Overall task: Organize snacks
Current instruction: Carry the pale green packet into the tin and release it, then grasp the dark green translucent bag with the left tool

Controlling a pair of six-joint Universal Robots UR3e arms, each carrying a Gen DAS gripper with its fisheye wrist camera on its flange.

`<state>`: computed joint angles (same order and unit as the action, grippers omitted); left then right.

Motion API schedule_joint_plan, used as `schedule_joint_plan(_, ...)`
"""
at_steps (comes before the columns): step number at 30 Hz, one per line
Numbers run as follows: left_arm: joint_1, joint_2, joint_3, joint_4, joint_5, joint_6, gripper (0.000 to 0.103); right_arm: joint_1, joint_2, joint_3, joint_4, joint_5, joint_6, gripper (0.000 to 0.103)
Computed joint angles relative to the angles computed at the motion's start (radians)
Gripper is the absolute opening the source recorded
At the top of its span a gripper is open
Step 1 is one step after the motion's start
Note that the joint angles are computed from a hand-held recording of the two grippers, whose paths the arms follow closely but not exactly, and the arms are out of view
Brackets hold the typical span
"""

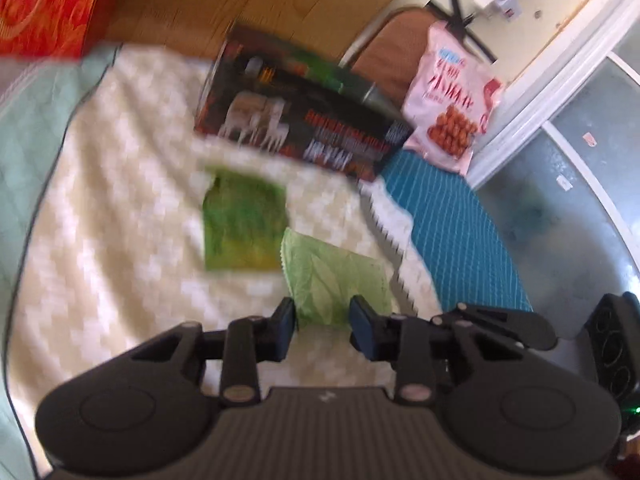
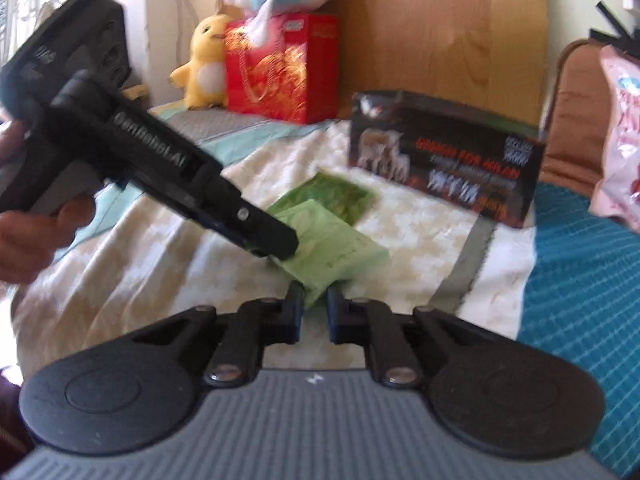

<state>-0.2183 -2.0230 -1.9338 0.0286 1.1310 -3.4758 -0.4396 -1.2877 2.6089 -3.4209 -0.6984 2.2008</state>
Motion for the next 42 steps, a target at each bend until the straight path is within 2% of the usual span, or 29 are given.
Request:
schedule_joint_plan(4, 0.009, -0.002, 0.127, -0.045, 0.012, 0.017, 0.031, 0.035, 0.082, -0.078, -0.204, 0.016, 0.149, 0.015)
schedule_joint_plan(8, -0.009, -0.085, 0.354, -0.11, 0.078, 0.04, 0.033, 0.122, 0.191, -0.255, -0.384, -0.063, 0.309, 0.015)
schedule_joint_plan(12, -0.021, -0.256, 0.662, -0.206, 0.157, 0.021, 0.037, 0.219, 0.318, -0.575, -0.296, -0.178, 0.444, 0.017)
schedule_joint_plan(14, -0.035, -0.351, 0.825, -0.281, 0.22, 0.005, 0.042, 0.272, 0.393, -0.721, -0.264, -0.267, 0.487, 0.02)
schedule_joint_plan(16, -0.037, -0.394, 0.902, -0.341, 0.243, 0.013, 0.042, 0.317, 0.449, -0.827, -0.236, -0.377, 0.526, 0.026)
schedule_joint_plan(17, -0.032, -0.382, 0.878, -0.327, 0.236, 0.009, 0.042, 0.316, 0.45, -0.829, -0.238, -0.388, 0.549, 0.027)
schedule_joint_plan(18, -0.019, -0.352, 0.812, -0.278, 0.214, -0.002, 0.043, 0.295, 0.434, -0.809, -0.236, -0.357, 0.575, 0.027)
schedule_joint_plan(21, 0.037, -0.223, 0.523, -0.09, 0.131, -0.009, 0.047, 0.161, 0.35, -0.645, -0.244, -0.124, 0.59, 0.034)
schedule_joint_plan(22, 0.056, -0.186, 0.436, -0.052, 0.106, -0.014, 0.047, 0.11, 0.315, -0.594, -0.172, -0.018, 0.545, 0.035)
schedule_joint_plan(24, 0.095, -0.134, 0.296, -0.029, 0.041, -0.029, 0.043, 0.059, 0.241, -0.564, 0.153, 0.101, 0.367, 0.035)
schedule_joint_plan(25, 0.112, -0.119, 0.241, -0.024, 0.008, -0.04, 0.043, 0.057, 0.228, -0.57, 0.277, 0.103, 0.313, 0.035)
schedule_joint_plan(27, 0.135, -0.108, 0.147, 0.015, -0.035, -0.065, 0.042, 0.082, 0.246, -0.601, 0.348, 0.055, 0.299, 0.036)
schedule_joint_plan(29, 0.141, -0.115, 0.088, 0.073, -0.033, -0.095, 0.042, 0.105, 0.258, -0.634, 0.413, 0.016, 0.294, 0.037)
schedule_joint_plan(31, 0.152, -0.15, 0.079, 0.093, -0.069, -0.123, 0.041, 0.132, 0.278, -0.711, 0.575, 0.016, 0.258, 0.039)
schedule_joint_plan(32, 0.153, -0.178, 0.075, 0.154, -0.087, -0.141, 0.043, 0.139, 0.29, -0.713, 0.575, 0.031, 0.257, 0.045)
schedule_joint_plan(33, 0.145, -0.19, 0.071, 0.191, -0.073, -0.156, 0.043, 0.147, 0.283, -0.677, 0.527, 0.027, 0.273, 0.045)
schedule_joint_plan(36, 0.128, -0.182, 0.08, 0.165, -0.043, -0.142, 0.037, 0.176, 0.256, -0.556, 0.306, -0.035, 0.32, 0.044)
schedule_joint_plan(38, 0.128, -0.172, 0.06, 0.17, -0.049, -0.144, 0.035, 0.177, 0.232, -0.483, 0.207, -0.055, 0.333, 0.043)
schedule_joint_plan(42, 0.13, -0.159, 0.019, 0.226, -0.069, -0.175, 0.035, 0.166, 0.24, -0.446, 0.13, -0.041, 0.359, 0.041)
